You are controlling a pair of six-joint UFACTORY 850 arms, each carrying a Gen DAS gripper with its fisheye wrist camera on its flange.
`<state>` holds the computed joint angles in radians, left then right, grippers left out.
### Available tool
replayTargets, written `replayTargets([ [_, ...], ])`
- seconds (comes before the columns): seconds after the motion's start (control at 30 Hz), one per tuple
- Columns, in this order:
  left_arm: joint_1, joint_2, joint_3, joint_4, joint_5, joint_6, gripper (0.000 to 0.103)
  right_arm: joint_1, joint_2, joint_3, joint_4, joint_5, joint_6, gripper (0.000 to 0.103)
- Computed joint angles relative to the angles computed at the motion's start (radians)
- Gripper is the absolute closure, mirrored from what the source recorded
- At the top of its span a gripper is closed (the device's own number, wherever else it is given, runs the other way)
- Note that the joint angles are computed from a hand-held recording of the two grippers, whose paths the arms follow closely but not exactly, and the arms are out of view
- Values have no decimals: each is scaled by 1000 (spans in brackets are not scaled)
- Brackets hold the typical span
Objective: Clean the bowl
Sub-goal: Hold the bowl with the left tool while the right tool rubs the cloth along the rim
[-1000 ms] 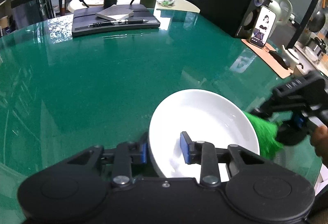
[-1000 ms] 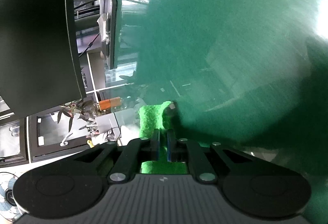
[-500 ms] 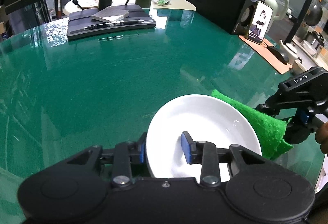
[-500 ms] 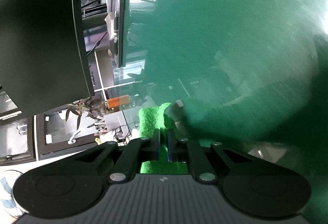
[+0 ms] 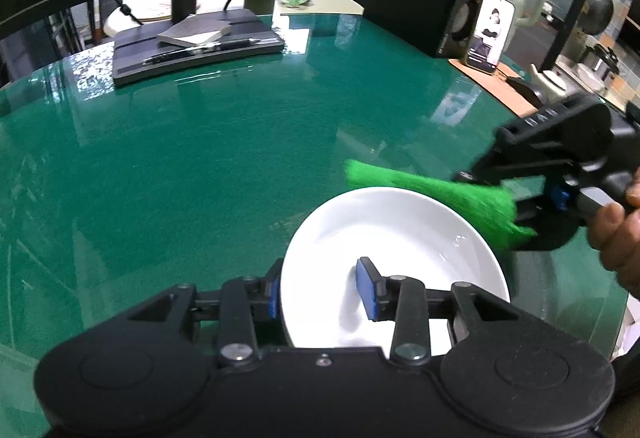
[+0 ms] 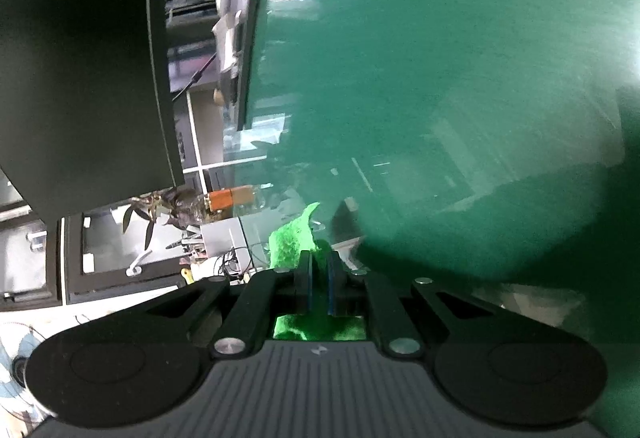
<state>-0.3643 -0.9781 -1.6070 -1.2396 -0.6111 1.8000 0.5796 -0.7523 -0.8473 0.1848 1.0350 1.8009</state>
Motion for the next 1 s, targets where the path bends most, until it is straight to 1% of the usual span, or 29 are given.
replayTargets([
  [0.1,-1,-2,-4,6,-3,6,66,31,14,35,30,14,40,95],
  [0.17,-3,-3,-6,11,-3,5,65,34,7,32,38,16,55,95],
  [0.27,-4,-3,-7,15,-2,5,64,16,-16,-5,34,-4,34,95],
  [0.4,-5,-1,-5,17,2,3,64,-1,-38,-49,31,-7,5,95],
  [0.73,-8,1,1,9,2,25,60,45,-4,31,66,51,55,95],
  [0.8,-10,3,3,9,5,29,60,41,-11,20,67,44,55,95],
  [0.9,-11,5,6,7,8,31,59,18,-31,-26,59,11,24,95],
  [1.0,-11,4,5,9,6,32,58,8,-33,-37,50,10,0,95],
])
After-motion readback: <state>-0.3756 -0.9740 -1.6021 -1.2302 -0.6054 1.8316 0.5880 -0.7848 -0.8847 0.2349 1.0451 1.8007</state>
